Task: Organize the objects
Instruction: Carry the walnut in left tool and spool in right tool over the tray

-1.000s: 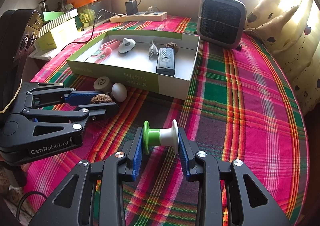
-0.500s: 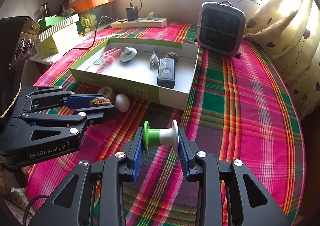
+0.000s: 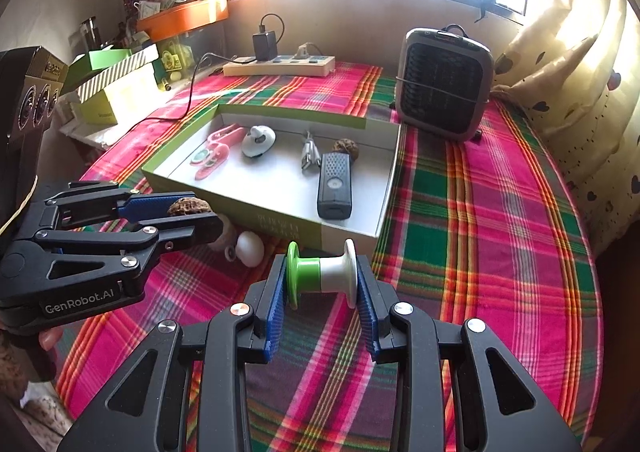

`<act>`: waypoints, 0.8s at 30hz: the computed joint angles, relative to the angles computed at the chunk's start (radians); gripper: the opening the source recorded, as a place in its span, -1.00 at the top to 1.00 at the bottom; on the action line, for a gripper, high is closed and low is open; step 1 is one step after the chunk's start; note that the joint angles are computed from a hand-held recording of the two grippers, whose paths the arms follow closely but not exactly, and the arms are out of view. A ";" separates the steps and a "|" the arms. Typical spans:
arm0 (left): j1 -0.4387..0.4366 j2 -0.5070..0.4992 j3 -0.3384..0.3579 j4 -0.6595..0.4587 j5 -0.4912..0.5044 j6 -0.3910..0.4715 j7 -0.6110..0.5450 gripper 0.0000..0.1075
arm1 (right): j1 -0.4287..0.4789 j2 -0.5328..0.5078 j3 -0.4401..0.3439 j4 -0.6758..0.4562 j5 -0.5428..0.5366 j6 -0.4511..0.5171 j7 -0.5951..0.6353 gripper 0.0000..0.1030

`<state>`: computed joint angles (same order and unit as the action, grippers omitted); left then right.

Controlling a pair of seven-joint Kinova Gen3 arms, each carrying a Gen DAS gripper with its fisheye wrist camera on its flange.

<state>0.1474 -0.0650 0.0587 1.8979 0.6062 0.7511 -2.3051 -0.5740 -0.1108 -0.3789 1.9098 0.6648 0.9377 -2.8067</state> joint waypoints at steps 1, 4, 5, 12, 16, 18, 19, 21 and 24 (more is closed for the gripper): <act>-0.002 0.004 -0.002 -0.005 -0.001 0.001 -0.001 0.48 | 0.001 0.002 0.002 -0.003 0.003 -0.002 0.001 0.35; -0.010 0.016 -0.003 -0.022 -0.013 -0.005 0.008 0.48 | 0.007 0.011 0.014 -0.015 0.004 -0.014 0.015 0.35; -0.014 0.021 -0.004 -0.026 -0.014 -0.008 0.011 0.48 | 0.009 0.015 0.017 -0.019 0.003 -0.018 0.019 0.35; -0.041 0.066 0.002 -0.065 -0.033 -0.026 0.040 0.48 | 0.016 0.050 0.052 -0.049 -0.008 -0.062 0.064 0.35; -0.051 0.095 0.012 -0.087 -0.060 -0.034 0.069 0.48 | 0.017 0.078 0.075 -0.072 -0.022 -0.085 0.099 0.35; -0.056 0.109 0.017 -0.097 -0.071 -0.037 0.080 0.48 | 0.016 0.088 0.086 -0.081 -0.028 -0.093 0.116 0.35; -0.058 0.116 0.019 -0.103 -0.075 -0.037 0.082 0.48 | 0.014 0.094 0.090 -0.086 -0.028 -0.096 0.121 0.35; -0.061 0.126 0.025 -0.110 -0.088 -0.043 0.093 0.48 | 0.015 0.109 0.103 -0.099 -0.040 -0.106 0.146 0.35; -0.067 0.140 0.031 -0.120 -0.099 -0.044 0.102 0.48 | 0.013 0.129 0.120 -0.116 -0.058 -0.114 0.181 0.35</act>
